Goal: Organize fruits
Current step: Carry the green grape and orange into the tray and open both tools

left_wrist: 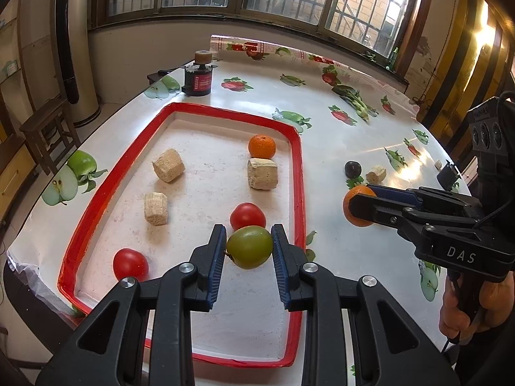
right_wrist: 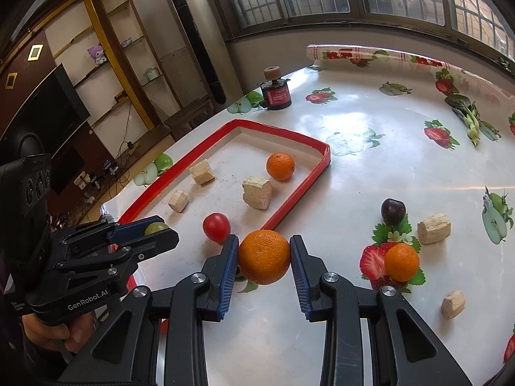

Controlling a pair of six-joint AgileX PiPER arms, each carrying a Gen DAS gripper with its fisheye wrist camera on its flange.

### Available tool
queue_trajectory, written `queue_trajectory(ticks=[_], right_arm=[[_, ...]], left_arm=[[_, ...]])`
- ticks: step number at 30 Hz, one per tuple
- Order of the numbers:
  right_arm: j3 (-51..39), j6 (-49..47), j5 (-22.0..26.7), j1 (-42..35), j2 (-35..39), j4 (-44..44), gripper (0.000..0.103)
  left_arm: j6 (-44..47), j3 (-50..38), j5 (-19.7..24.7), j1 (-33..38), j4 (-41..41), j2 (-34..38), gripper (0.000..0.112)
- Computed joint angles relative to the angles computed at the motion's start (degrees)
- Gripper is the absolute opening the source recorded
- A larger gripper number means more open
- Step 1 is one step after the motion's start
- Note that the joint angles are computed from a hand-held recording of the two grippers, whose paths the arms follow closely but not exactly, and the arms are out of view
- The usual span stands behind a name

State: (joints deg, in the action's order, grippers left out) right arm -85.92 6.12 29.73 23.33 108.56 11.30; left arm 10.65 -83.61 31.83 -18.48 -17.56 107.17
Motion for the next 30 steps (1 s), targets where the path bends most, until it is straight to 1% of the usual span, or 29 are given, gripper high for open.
queue_trajectory(ticks=[12,18,20,30], right_arm=[[-4.0,1.1,2.0,3.3,2.5,-1.6,0.033],[-7.6,0.8,3.8,4.9,5.0,-1.8,0.033],[-9.0,0.2,4.7,5.3,6.0,-1.5,0.033],[-15.6,-2.3,8.7,8.5,12.0,-1.2,0.033]], left_arm=[[3.3,1.7,-0.5,4.3,-4.1,-1.3,0.026],[6.6,4.9,-0.5,6.8,-7.7,-2.7,0.026],[6.3,6.0,-1.0,7.5,-6.8,-3.2,0.026],[6.8,6.9,-0.4,10.4,-6.6,-1.2,0.026]])
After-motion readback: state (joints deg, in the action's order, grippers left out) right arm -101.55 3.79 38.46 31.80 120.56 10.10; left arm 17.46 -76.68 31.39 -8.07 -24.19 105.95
